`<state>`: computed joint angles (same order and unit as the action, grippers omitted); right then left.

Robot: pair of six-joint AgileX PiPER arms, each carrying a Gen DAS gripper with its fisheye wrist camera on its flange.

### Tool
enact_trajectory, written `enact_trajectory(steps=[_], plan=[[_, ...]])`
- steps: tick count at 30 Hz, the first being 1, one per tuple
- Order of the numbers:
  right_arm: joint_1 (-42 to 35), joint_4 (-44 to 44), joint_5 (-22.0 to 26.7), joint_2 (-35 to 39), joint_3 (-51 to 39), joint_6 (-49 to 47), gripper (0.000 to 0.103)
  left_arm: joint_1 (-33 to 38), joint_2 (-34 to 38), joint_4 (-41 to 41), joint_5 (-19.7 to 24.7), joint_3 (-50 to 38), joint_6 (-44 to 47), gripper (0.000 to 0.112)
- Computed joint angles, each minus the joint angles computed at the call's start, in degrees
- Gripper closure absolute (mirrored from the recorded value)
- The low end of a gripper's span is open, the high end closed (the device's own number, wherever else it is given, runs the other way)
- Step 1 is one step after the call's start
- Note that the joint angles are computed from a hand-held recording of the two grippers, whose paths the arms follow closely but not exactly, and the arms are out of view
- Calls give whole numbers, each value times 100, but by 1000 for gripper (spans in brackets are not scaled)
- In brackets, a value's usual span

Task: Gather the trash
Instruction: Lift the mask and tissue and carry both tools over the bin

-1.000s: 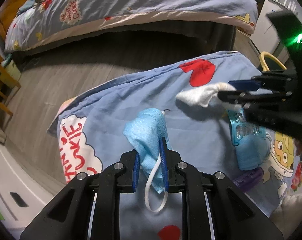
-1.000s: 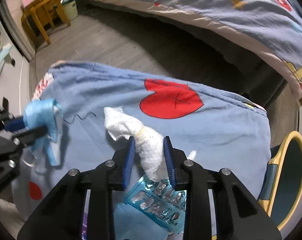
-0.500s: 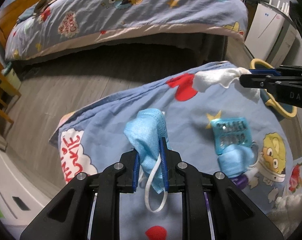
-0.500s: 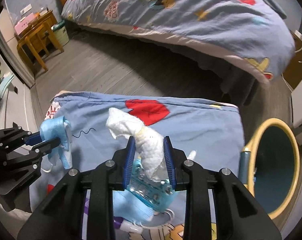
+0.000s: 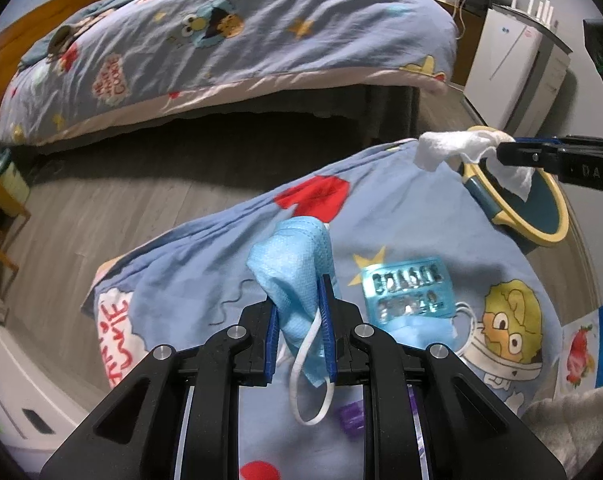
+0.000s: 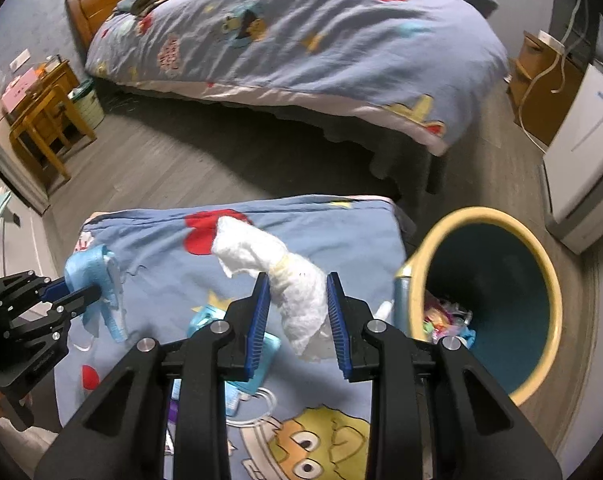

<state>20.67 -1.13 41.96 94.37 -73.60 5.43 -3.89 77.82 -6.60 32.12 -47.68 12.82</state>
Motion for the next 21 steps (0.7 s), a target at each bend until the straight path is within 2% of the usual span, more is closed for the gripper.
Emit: enact_trajectory(steps=[9,21], plan=[[-614,457,-112,-212,108,-597,75,-692,149,615,-112,-47,-897,93],[-2021,1401,-208,-361,399,-1690,75,-1884,702,1569,-190,-392,-2274,93]])
